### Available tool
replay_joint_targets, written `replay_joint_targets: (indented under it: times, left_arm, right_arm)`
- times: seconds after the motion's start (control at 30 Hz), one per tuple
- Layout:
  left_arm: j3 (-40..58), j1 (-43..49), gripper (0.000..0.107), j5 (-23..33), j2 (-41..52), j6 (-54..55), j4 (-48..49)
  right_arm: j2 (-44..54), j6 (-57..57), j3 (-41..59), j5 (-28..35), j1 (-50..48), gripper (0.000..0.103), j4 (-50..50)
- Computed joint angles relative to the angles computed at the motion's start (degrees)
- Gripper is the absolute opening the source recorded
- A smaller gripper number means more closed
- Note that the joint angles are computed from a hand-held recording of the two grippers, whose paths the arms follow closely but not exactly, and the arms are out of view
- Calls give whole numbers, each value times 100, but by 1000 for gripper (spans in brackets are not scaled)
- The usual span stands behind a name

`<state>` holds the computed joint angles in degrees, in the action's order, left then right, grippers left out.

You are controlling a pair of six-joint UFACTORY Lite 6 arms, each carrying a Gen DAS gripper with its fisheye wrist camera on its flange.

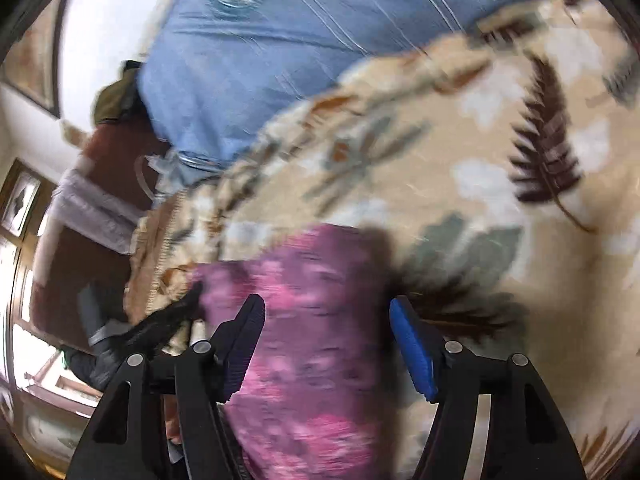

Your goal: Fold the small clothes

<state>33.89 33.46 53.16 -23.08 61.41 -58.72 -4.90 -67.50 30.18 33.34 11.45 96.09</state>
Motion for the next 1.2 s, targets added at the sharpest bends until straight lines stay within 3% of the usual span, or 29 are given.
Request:
replay_joint_targets:
  times: [0.1, 0.13, 0.17, 0.23, 0.27, 0.33, 0.4, 0.5, 0.6, 0.63, 0.67, 0.73, 0.9, 0.97, 1.0, 1.1, 1.17, 1.2]
  left_arm:
    - [-35, 5, 6, -103, 132, -28, 19]
    - [-11, -20, 6, -142, 258, -33, 4]
    - [45, -41, 6, -189, 437, -43, -18]
    - [103, -54, 6, -257, 627, -74, -56]
    - [136, 18, 6, -213, 701, -82, -77]
    - [140, 321, 6, 81, 732, 55, -218]
    - [145, 427, 6, 174, 778, 150, -250]
    - [149, -101, 6, -476, 917, -101, -69]
    - [134, -446, 6, -810, 1036, -276, -39]
    - [107, -458, 7, -842, 1001, -278, -67]
    - [93, -419, 7, -807, 998, -281, -124]
    - [88, -289, 7, -695, 1077, -256, -298]
    - [21, -58, 17, -601, 892, -521, -320]
    - [-83, 54, 37, -534, 537, -710, -146]
    - [-79, 5, 40, -604, 478, -830, -29]
    - [25, -153, 39, -647, 772, -1146, 182]
    - [31, -187, 15, -510, 954, -1018, -83]
    - [17, -349, 15, -689, 856, -1170, 1]
  right_arm:
    - [775, -588, 399, 424, -68, 64, 382]
    - [1073, -764, 597, 569, -80, 59, 496]
    - [1297, -704, 779, 595, -62, 41, 433]
    - [1491, -371, 939, 825, -208, 31, 258]
    - [1340, -276, 849, 918, -350, 16, 234]
    - [558, -170, 564, 620, -473, 1, 22]
    - [396, -52, 604, 417, -401, 1, -272]
    - [942, -150, 845, 228, -104, 1, -97]
    - [489, -672, 476, 375, -127, 9, 508]
    - [410, -727, 388, 540, -163, 18, 642]
    - [342, -720, 290, 714, -200, 42, 724]
    - [283, -713, 213, 703, -69, 70, 797]
    - [644, -878, 98, 575, 265, 70, 956]
    - [754, -1176, 20, 612, 325, 66, 1147]
    - [739, -1285, -19, 641, 325, 65, 1215]
    - [811, -1161, 99, 522, 311, 50, 1014]
    - [866, -1017, 223, 577, 246, 34, 712]
    - [792, -884, 235, 527, 231, 32, 531]
